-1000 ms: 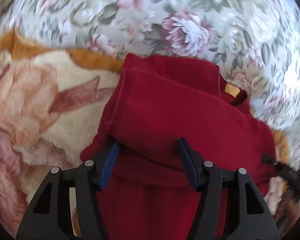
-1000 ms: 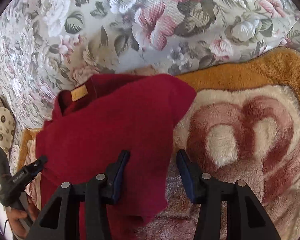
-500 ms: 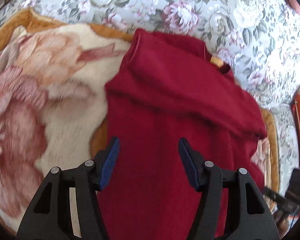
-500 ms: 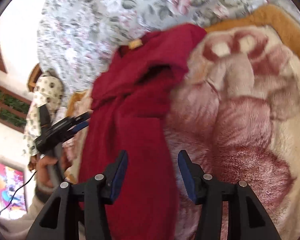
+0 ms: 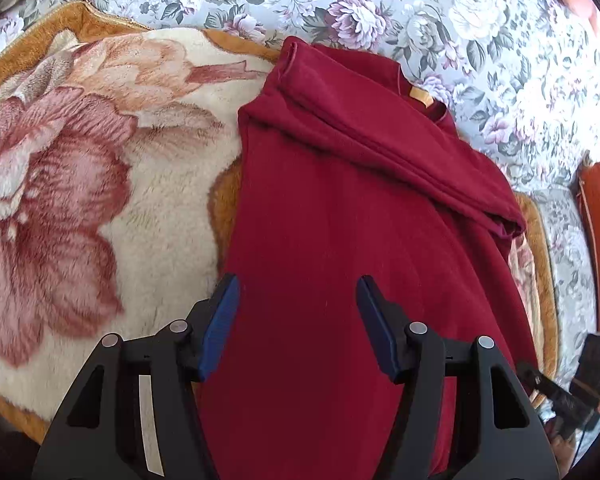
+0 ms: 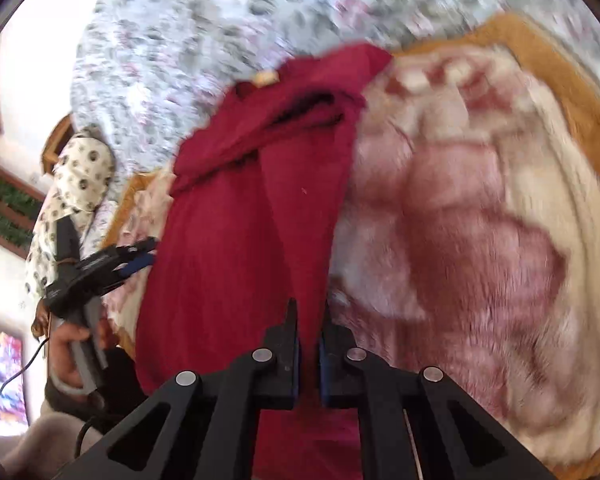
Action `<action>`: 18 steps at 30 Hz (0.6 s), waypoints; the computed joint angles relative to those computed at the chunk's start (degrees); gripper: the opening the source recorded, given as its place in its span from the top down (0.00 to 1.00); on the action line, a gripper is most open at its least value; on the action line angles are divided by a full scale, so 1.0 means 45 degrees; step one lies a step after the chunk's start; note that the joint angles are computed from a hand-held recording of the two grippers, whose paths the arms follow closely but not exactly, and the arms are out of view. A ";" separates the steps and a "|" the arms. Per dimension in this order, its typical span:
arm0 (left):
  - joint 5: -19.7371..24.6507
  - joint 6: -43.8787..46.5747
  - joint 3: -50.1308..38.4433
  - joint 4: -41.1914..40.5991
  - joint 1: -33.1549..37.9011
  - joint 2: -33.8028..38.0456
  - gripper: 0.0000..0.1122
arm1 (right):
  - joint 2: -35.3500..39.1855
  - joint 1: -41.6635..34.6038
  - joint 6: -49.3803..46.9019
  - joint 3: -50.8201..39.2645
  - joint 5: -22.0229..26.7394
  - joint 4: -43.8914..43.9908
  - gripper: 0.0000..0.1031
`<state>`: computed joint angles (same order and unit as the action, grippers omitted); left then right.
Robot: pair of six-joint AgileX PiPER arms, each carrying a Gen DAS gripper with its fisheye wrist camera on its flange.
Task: Fold small clothes
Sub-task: 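Release the red sweater and lift both grippers away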
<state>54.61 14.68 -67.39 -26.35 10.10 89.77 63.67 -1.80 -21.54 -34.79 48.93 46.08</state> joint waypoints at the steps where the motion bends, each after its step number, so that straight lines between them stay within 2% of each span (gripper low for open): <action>1: 0.0081 0.0078 0.0086 0.0073 0.0018 -0.0141 0.46 | 0.0125 -0.0190 -0.0088 0.0147 -0.0156 0.0264 0.94; 2: 0.0157 0.0160 0.0157 0.0116 0.0063 -0.0270 0.46 | 0.0196 -0.0440 0.0018 0.0192 -0.0175 0.0331 0.88; 3: 0.0264 0.0295 0.0247 0.0135 0.0161 -0.0460 0.46 | 0.0118 -0.0631 0.0427 0.0126 -0.0061 0.0104 0.76; 4: 0.0396 0.0492 0.0344 0.0104 0.0332 -0.0692 0.46 | -0.0250 -0.0877 0.0688 0.0029 0.0215 -0.0057 0.71; 6: 0.0764 0.1111 0.0644 -0.0212 0.0932 -0.1236 0.46 | -0.0913 -0.1639 0.0023 -0.0060 0.1251 0.0194 0.56; 10: 0.1568 0.2048 0.1396 -0.0375 0.1802 -0.2063 0.45 | -0.2033 -0.2542 -0.0133 -0.0092 0.3694 -0.0458 0.55; 11: 0.1685 0.2176 0.1602 -0.0294 0.1897 -0.2272 0.45 | -0.2235 -0.2738 -0.0251 0.0102 0.3966 -0.0504 0.55; 15: 0.2207 0.2641 0.2416 -0.0147 0.2360 -0.3140 0.45 | -0.3023 -0.2310 -0.0268 0.1242 0.3935 -0.0745 0.54; 17: 0.2253 0.2817 0.2947 -0.0176 0.2570 -0.3593 0.45 | -0.3330 -0.2969 -0.1352 0.2117 0.3933 0.0186 0.54; 18: 0.2168 0.2804 0.3162 -0.0081 0.2486 -0.3687 0.45 | -0.3399 -0.3472 -0.1966 0.2501 0.3973 0.0602 0.61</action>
